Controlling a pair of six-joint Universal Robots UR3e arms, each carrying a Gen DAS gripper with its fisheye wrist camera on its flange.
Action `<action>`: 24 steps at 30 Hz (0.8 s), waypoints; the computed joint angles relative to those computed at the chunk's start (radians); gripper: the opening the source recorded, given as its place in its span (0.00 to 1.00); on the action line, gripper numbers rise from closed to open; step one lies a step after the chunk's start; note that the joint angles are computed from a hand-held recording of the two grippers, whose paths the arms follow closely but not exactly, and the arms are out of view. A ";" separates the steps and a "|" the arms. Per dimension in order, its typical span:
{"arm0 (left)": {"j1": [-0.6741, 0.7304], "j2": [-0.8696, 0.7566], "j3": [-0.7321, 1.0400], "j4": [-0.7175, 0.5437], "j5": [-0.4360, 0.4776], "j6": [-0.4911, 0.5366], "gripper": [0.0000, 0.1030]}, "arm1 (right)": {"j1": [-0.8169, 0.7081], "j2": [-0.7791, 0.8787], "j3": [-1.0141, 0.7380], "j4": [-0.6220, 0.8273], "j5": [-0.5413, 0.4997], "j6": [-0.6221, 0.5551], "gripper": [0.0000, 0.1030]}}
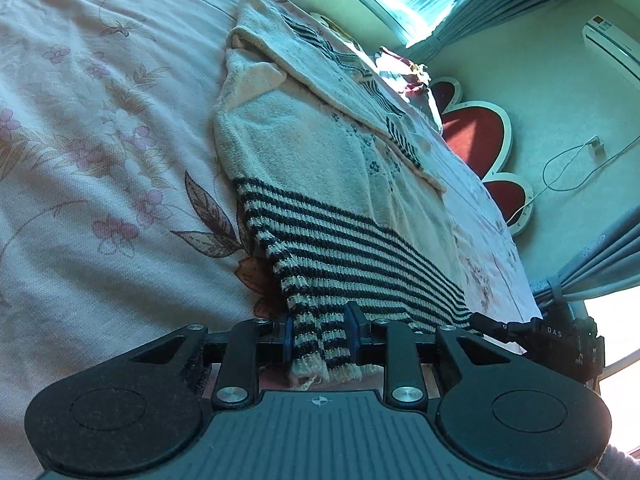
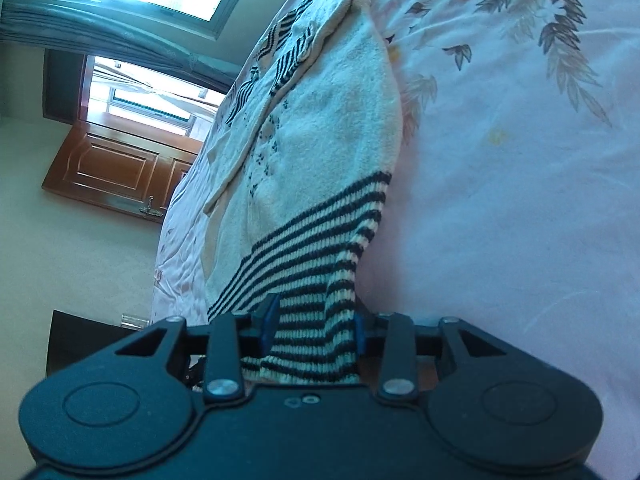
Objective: Fold small clothes
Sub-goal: 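Lift the striped hem with both grippers and fold it toward the collar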
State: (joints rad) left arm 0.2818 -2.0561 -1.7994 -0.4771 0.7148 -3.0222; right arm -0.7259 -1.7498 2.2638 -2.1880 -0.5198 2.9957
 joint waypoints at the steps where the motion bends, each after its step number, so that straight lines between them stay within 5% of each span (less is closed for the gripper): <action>1: -0.002 -0.001 0.002 0.001 0.003 0.000 0.26 | 0.012 0.004 -0.008 -0.001 -0.005 -0.006 0.22; 4: 0.002 0.003 -0.011 0.016 0.002 -0.001 0.25 | 0.029 -0.038 -0.010 0.035 -0.032 -0.043 0.16; 6: -0.001 0.002 -0.018 0.025 0.011 -0.011 0.08 | 0.029 -0.075 -0.011 0.101 -0.044 -0.089 0.17; 9: 0.010 -0.009 -0.045 0.069 -0.010 -0.036 0.08 | 0.024 -0.102 0.002 0.143 -0.050 -0.108 0.17; 14: 0.026 0.009 -0.103 0.189 -0.030 -0.084 0.06 | 0.034 -0.158 0.045 -0.031 -0.094 -0.002 0.06; 19: 0.095 0.077 -0.180 0.212 -0.068 -0.059 0.06 | -0.036 -0.307 0.016 0.150 -0.058 -0.153 0.06; 24: 0.106 0.064 -0.199 0.157 -0.029 -0.004 0.06 | -0.032 -0.229 0.023 0.214 -0.119 -0.199 0.14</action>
